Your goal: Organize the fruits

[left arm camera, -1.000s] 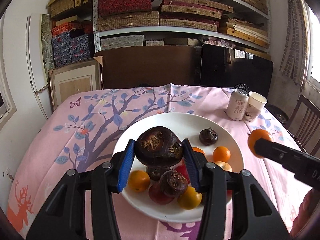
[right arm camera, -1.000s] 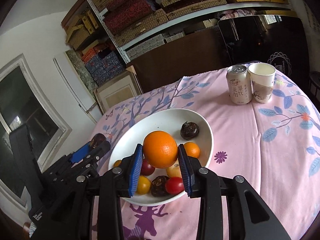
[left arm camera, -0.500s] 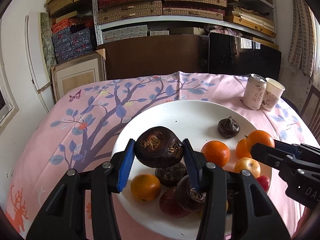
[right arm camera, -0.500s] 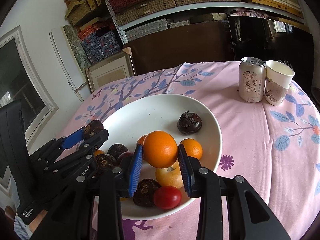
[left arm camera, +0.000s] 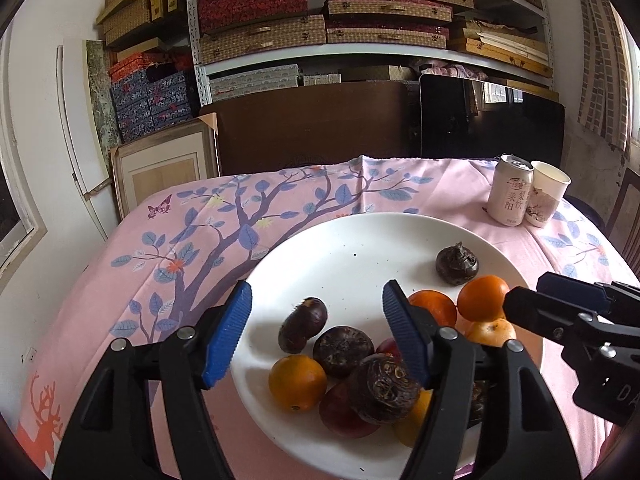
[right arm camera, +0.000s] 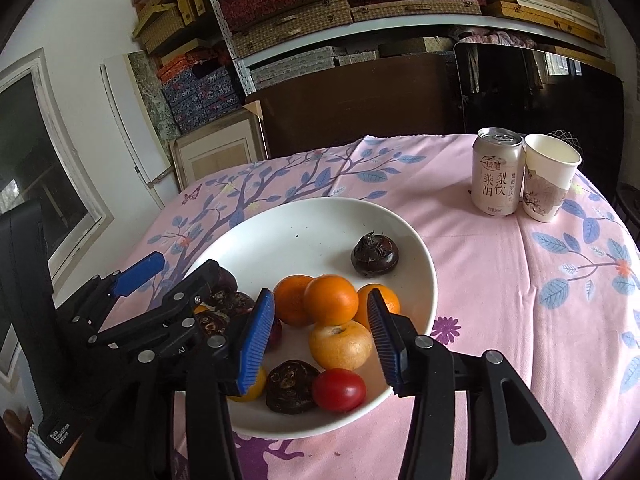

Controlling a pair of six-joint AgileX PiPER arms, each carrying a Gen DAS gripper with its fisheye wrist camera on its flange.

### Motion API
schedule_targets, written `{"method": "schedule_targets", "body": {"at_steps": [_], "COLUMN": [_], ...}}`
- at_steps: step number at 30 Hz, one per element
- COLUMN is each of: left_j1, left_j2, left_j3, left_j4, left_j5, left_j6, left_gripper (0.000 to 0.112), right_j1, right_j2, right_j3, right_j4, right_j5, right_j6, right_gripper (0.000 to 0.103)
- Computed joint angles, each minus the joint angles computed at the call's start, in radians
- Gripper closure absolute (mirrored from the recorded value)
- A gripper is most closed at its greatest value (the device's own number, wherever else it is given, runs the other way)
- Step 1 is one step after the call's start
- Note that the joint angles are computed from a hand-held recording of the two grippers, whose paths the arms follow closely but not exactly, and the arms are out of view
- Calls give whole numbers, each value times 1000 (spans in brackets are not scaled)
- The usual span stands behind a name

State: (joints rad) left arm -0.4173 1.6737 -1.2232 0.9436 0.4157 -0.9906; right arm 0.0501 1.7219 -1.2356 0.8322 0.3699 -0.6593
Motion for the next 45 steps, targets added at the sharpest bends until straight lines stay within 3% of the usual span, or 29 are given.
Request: {"method": "schedule_targets", "body": {"at_steps": [11,19,22,25,31,37,41,45], "left_j1": [-47,-64,-32,-2,72,-81,-123,-150], "left_j2": [-98,-283,-363,-428,-526,-512,-492,-488], "left_j3": [72,268,360,446,552,580,572,573], "left_j4": [65,145,77,40,-246,17,35,69], "left_j5": [30,43,4,-5,-70,29,57,77], "left_j6": [-62,-170,-132,-124,107,-127,-131,-154], "left_gripper": [42,34,29,26,24,19,19,17], "right_j1": [16,15,0,-26,-17,69,102,87], "right_j2": [-123,-287,-369,-444,-506,-493,-486,-459], "right_j3": [103,292,415,549,675,680,675,661], "right_j4": [65,194,286,348,266,143,103,124], "right_j5": [-9,-25,-25,12,30,-12,-8,56], "right_j6": [-78,-229,-343,-461,-447,-332,-310,-345], "right_gripper": [54,53,50,38,35,35,35,37]}}
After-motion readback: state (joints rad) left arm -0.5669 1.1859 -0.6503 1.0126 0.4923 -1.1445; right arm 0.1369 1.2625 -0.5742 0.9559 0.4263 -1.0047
